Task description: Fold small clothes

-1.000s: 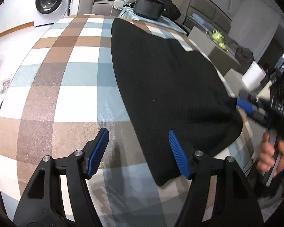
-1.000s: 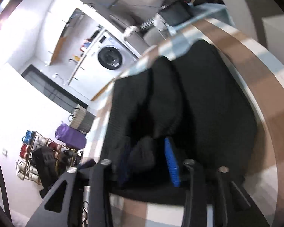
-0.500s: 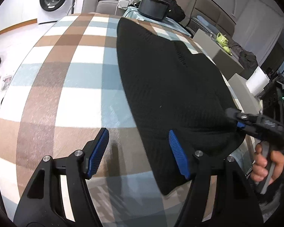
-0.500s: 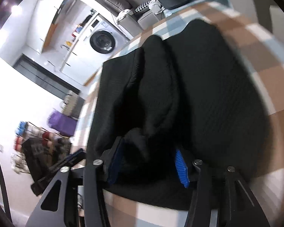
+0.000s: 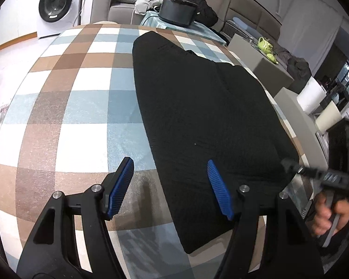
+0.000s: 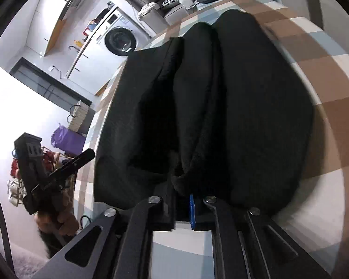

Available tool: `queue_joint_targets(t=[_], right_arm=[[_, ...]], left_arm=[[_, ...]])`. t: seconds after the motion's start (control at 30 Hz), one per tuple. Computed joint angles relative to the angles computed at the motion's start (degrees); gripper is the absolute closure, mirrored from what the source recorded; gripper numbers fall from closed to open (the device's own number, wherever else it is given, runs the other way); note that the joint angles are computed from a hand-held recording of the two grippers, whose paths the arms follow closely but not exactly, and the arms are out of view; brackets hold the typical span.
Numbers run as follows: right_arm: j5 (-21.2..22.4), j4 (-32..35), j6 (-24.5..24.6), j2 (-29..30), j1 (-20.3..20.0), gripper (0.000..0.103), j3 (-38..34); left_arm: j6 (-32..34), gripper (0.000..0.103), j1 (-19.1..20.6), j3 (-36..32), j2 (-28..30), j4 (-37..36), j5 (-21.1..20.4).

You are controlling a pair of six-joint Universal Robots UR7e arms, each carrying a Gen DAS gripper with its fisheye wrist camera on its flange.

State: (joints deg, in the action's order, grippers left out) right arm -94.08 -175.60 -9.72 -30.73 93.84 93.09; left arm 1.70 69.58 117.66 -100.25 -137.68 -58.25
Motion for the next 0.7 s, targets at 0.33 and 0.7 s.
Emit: queue_joint_targets(t=[0.33,0.7], right_arm=[[1.3,1.1,3.1,5.0,1.6,0.054,-11.8],[2.0,20.6,6.8,18.6,3.5,0.093,-38.2]], left_arm=[[-1.2,0.040,1.8,0.1,-0.2,-2.2,0.0],[-2.9,0.040,2.3,0.5,-0.5,-6.7,2.4]])
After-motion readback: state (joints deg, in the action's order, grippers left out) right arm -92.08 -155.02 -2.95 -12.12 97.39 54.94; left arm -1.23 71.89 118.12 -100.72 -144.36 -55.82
